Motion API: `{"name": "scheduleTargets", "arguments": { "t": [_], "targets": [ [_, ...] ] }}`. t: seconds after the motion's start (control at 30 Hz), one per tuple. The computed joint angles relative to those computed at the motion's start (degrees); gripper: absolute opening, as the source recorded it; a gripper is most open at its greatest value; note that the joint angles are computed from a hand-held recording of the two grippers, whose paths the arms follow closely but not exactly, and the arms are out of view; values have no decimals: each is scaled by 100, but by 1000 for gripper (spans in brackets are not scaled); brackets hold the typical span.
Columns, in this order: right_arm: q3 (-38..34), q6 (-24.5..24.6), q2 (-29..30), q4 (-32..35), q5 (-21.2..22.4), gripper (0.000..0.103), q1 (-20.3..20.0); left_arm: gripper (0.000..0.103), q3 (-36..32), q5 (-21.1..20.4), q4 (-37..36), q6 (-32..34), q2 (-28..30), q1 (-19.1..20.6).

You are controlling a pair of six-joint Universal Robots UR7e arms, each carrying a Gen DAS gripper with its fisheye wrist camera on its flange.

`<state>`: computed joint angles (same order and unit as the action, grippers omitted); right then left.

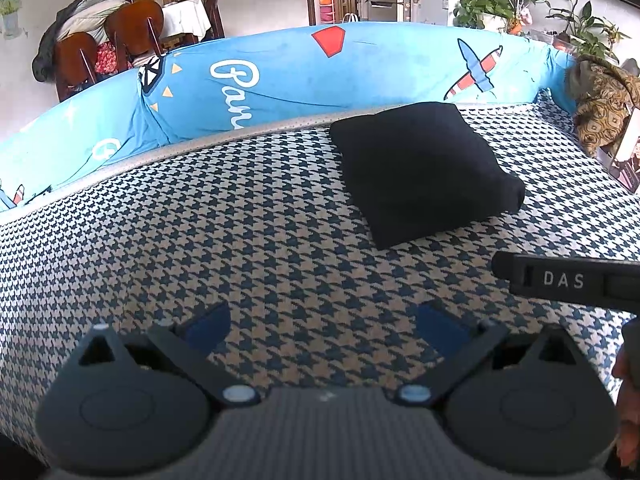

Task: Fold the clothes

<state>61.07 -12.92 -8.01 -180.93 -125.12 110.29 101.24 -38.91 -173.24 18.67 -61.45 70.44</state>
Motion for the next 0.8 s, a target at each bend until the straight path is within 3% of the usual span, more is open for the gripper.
{"name": "scheduleTargets", "arguments": {
  "t": [0.8],
  "targets": [
    [-103,-271,110,-239,-259,89,59,103,-12,94,-37,82,65,-9]
  ]
}}
